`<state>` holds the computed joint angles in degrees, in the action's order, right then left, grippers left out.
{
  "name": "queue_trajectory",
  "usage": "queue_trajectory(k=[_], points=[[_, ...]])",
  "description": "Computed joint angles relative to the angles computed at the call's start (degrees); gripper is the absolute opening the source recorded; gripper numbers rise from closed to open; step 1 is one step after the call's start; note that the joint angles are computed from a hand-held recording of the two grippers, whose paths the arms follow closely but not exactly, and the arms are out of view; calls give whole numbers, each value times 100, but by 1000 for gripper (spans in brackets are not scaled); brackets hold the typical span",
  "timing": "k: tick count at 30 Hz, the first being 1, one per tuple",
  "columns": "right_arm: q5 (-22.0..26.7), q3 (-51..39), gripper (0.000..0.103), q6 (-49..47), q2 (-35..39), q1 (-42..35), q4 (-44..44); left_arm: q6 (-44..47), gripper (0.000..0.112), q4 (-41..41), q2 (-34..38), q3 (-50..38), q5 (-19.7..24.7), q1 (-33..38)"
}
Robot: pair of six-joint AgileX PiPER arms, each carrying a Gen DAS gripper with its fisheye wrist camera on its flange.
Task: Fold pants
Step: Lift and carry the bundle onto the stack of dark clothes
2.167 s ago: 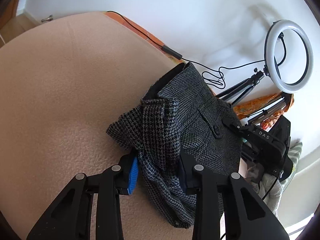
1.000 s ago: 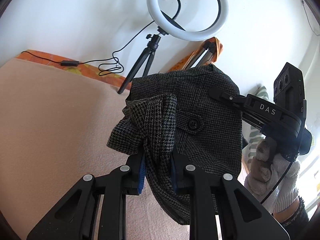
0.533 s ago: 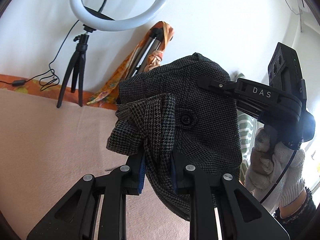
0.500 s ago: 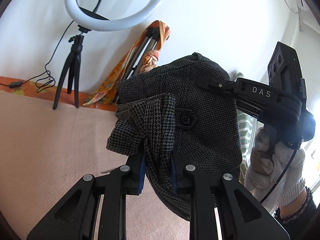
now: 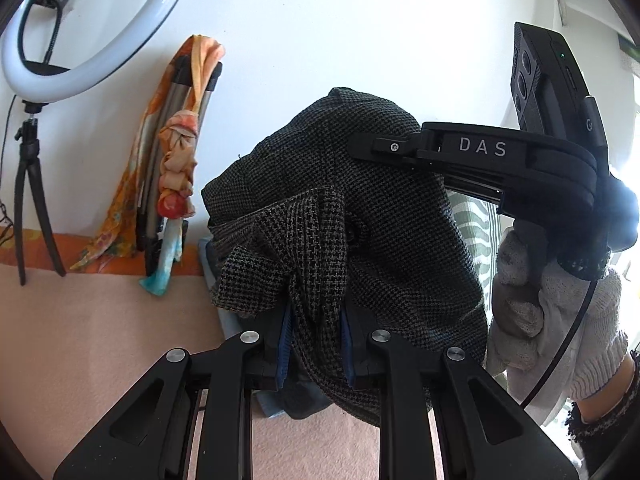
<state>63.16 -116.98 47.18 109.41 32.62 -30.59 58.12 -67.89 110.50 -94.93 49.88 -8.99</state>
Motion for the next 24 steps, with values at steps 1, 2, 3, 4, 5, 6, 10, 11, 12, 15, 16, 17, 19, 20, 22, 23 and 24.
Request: queue_trajectory(k=[1,2,3,4,5,6,10,11,12,15,16,17,19,20,22,23,24], points=[[-70,88,17,-100,-47,-98,22,3,19,-14,59,-41,-102,-108],[-137,178,17,-191,-89,-197,43,-23,19,-12,138,-113,-217,-224],[-219,290,17,-265,-136,-301,62,-48,19,0,205,-170,-303,-327],[-336,435,17,-307,-197,-420,91,-109,19,41,303,-280,-392,-437],[-465,569,17,-361,-247,-551,155,-118,19,45,378,-346,-510,-540],[-602,716,17,-423,-314,-686,234,-128,19,57,440,-403,-651,-650],[-1185,1225,17,-786,-410,-1181,509,146,19,-198,646,-300,-1238,-991],[-1318,1302,17,-923,-381,-1283,622,212,19,-231,700,-243,-1389,-1078],[-1450,1395,17,-1079,-353,-1398,764,249,19,-266,770,-213,-1500,-1144],[-1977,1819,17,-1444,-286,-1764,1290,287,19,-369,938,-88,-1786,-1288],[-2132,1958,17,-1522,-260,-1882,1448,303,19,-461,963,-28,-1791,-1293],[-2239,2081,17,-1525,-236,-1962,1480,314,19,-537,962,34,-1783,-1286],[-2406,2266,17,-1574,-212,-2126,1500,601,19,-790,873,251,-1839,-1289],[-2490,2345,17,-1629,-230,-2224,1562,684,19,-840,818,351,-1855,-1283],[-2549,2419,17,-1799,-248,-2436,1763,545,21,-766,761,438,-1807,-1236],[-2490,2402,19,-1735,-218,-2494,1672,312,23,-602,753,422,-1757,-1205],[-2405,2372,20,-1649,-173,-2543,1569,252,25,-599,710,501,-1641,-1112]])
